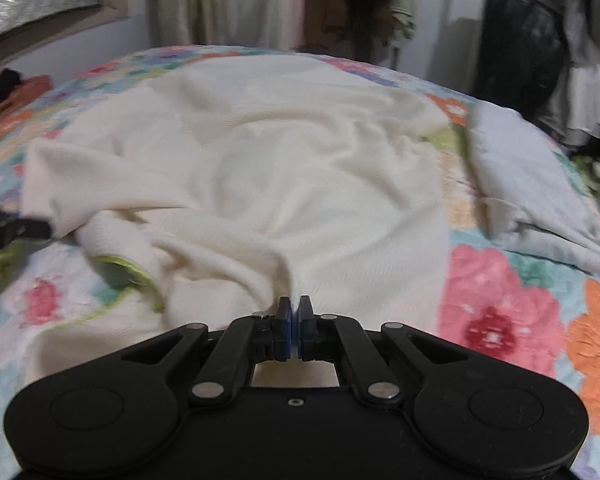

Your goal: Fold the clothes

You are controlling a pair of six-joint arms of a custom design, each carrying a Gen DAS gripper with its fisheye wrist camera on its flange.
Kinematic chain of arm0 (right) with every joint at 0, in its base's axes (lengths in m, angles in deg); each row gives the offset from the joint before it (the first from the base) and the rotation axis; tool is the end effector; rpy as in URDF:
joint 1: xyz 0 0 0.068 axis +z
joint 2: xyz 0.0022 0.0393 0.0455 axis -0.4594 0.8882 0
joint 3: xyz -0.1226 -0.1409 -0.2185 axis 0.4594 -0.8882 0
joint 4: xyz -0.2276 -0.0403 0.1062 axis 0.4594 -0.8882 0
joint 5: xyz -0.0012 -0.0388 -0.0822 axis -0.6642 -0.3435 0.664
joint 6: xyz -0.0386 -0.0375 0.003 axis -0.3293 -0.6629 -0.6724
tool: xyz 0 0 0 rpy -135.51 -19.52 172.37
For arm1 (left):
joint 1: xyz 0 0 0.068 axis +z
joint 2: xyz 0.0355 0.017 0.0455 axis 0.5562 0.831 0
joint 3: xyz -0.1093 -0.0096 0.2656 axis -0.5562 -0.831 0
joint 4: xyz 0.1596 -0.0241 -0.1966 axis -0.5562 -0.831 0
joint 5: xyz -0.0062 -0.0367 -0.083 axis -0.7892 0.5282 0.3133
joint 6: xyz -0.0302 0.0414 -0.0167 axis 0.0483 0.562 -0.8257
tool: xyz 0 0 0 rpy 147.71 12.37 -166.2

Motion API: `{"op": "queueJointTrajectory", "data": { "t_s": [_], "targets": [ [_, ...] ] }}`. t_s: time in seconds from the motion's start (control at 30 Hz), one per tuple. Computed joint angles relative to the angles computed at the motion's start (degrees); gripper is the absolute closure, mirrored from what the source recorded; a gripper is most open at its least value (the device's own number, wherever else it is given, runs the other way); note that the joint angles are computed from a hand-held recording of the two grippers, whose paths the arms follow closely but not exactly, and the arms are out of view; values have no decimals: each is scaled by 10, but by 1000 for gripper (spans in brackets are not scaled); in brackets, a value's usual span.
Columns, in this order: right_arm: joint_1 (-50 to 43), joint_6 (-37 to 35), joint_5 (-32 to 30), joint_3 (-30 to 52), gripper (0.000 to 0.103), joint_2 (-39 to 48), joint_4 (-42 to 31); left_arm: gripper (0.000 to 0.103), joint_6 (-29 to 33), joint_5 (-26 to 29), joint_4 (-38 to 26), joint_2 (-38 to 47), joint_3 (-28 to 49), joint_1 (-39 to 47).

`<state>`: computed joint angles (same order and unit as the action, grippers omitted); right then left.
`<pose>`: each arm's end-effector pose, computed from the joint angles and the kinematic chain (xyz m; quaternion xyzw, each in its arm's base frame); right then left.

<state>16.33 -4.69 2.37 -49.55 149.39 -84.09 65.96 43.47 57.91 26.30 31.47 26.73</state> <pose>0.2239 0.1903 0.1320 -0.0181 0.9266 -0.0026 0.3756 0.2975 -0.0455 0.1298 0.1810 0.9008 -0.1023 0.3811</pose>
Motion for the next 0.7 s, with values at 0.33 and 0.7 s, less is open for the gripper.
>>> {"op": "queueJointTrajectory", "data": {
  "t_s": [0.33,0.7],
  "targets": [
    [91,3,66,-88,101,-273,-3,98,-80,187,-149,-313,-27,184],
    [183,101,-58,-83,93,-332,-211,97,31,68,-447,-334,3,255]
  ]
}}
